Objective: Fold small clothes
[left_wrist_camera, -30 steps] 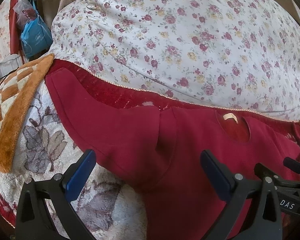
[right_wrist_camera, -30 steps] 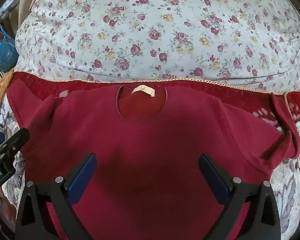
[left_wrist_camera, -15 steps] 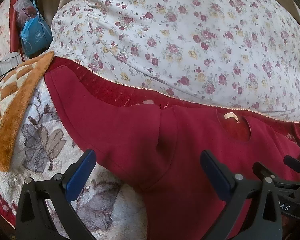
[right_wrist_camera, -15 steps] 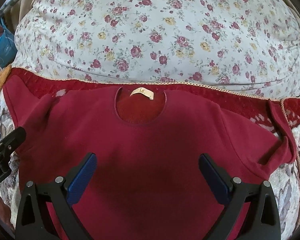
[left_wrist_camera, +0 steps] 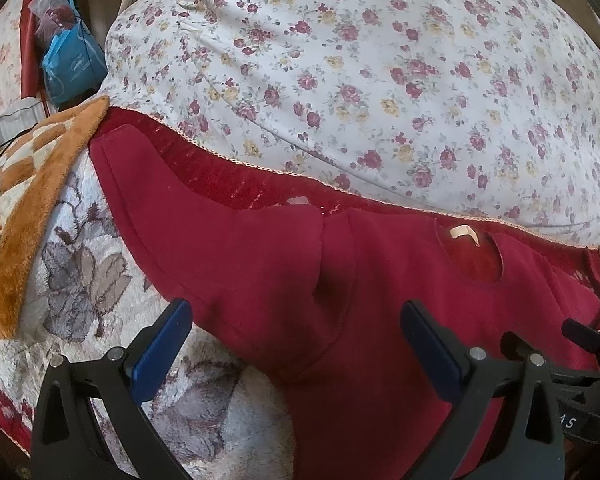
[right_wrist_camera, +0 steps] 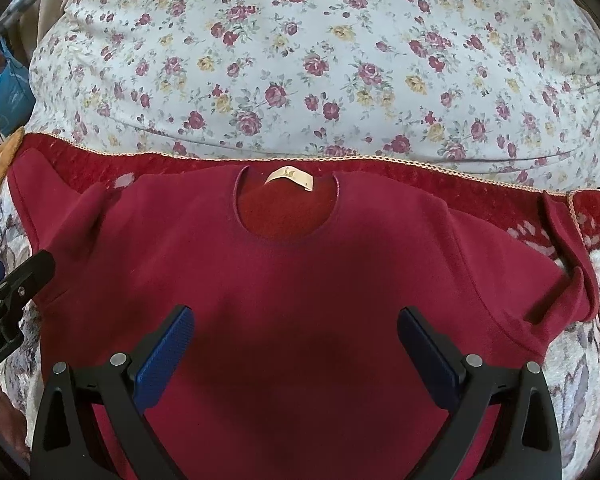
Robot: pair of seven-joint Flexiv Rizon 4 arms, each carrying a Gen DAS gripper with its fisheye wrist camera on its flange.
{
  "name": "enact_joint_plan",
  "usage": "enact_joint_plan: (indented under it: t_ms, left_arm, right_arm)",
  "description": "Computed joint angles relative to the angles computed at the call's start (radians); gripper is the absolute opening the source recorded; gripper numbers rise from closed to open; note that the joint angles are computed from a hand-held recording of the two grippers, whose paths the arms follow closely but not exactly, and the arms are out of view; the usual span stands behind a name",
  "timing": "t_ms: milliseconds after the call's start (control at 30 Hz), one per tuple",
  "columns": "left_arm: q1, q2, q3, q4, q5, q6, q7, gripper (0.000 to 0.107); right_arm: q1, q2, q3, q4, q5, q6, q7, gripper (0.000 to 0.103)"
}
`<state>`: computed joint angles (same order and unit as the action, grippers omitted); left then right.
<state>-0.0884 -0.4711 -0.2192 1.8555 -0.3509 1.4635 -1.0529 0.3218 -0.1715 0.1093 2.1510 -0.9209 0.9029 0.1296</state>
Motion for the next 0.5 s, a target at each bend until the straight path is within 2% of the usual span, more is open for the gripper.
enact_joint_plan:
  t_ms: [100,167,267,333,433,500]
  left_arm:
    - [-0.027,-0.005,0.049,-0.033,0.021,-0.038,-0.030,0.103]
    - [-0.074,-0.025,0.133,-0.094,0.072,-0.059,-0.086,0.103]
    - [-0.142,-0.083,0.272,-0.235,0.165,-0.134,-0.208,0.103]
    - [-0.139,-0.131,0.299,-0.325,0.189,-0.184,-0.272,0.103]
    - [-0.161,-0.223,0.381,-0.485,0.262,-0.263,-0.384,0.103]
    - [-0.173,-0.295,0.435,-0.608,0.313,-0.326,-0.452,0.097]
  right_arm:
    - [-0.006,-0.002,-0.001,0.003,0.006,0.025,-0.009,0.103]
    - [-0.009,0.001,-0.001,0.006,0.011,0.037,-0.019,0.103]
    - [-0.012,0.009,-0.003,0.012,0.009,0.045,-0.022,0.103]
    - [-0.015,0.014,-0.003,0.018,0.004,0.056,-0.012,0.103]
    - [-0.025,0.010,-0.004,0.027,0.020,0.098,-0.008,0.103]
    - [-0.030,0.005,-0.006,0.033,0.030,0.126,-0.010,0.103]
